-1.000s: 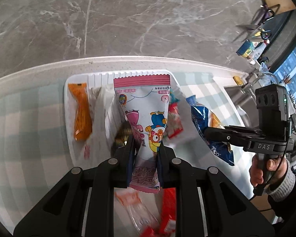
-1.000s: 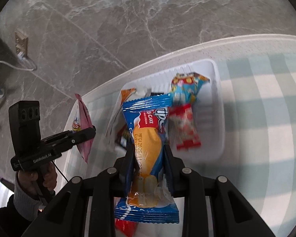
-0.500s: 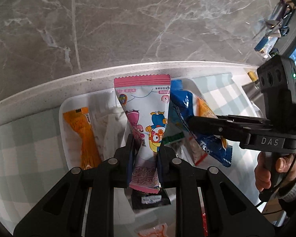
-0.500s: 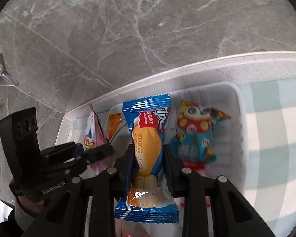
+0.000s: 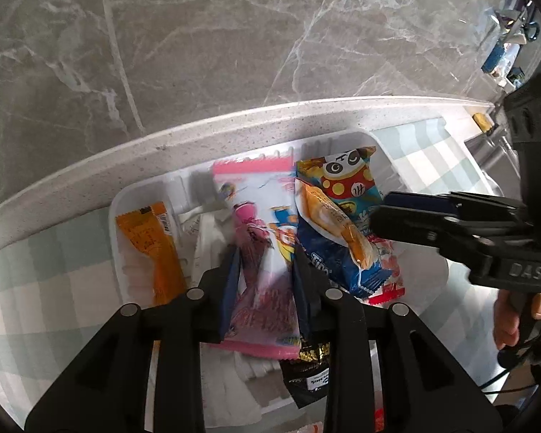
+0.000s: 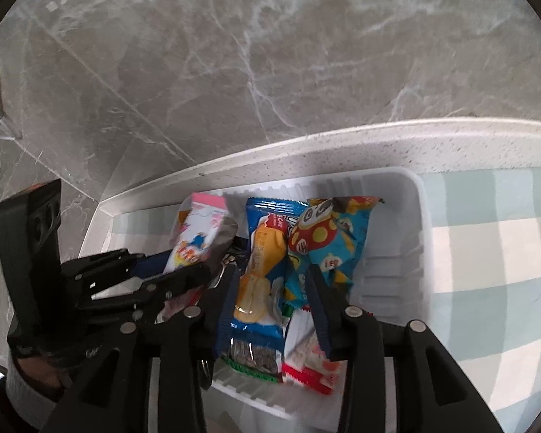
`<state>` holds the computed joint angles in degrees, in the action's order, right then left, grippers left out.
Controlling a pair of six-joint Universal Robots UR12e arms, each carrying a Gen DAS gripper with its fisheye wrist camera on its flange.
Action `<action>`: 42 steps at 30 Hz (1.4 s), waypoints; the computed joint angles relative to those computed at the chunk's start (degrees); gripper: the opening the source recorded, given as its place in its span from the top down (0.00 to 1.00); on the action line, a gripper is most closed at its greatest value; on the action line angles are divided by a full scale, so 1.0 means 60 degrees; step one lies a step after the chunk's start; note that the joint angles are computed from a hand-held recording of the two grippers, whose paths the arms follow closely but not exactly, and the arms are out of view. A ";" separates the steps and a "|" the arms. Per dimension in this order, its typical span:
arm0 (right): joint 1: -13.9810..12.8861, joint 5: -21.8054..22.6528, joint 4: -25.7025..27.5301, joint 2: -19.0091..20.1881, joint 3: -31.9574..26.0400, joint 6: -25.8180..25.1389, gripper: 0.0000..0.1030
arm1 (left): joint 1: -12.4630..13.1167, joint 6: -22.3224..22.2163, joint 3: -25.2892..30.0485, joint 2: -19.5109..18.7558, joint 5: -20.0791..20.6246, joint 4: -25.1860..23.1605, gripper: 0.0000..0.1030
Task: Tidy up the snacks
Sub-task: 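Open both grippers to drop the pink packet and Tipo cake into the tray, then lower the right gripper onto the large red bag and grasp it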
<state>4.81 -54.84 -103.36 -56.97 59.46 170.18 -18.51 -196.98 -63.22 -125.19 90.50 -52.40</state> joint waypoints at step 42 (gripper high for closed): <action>-0.0375 -0.0124 -0.0032 -0.3324 0.3584 -0.1486 0.50 | -0.1668 -0.0556 -0.2788 0.2495 0.2637 0.0763 0.74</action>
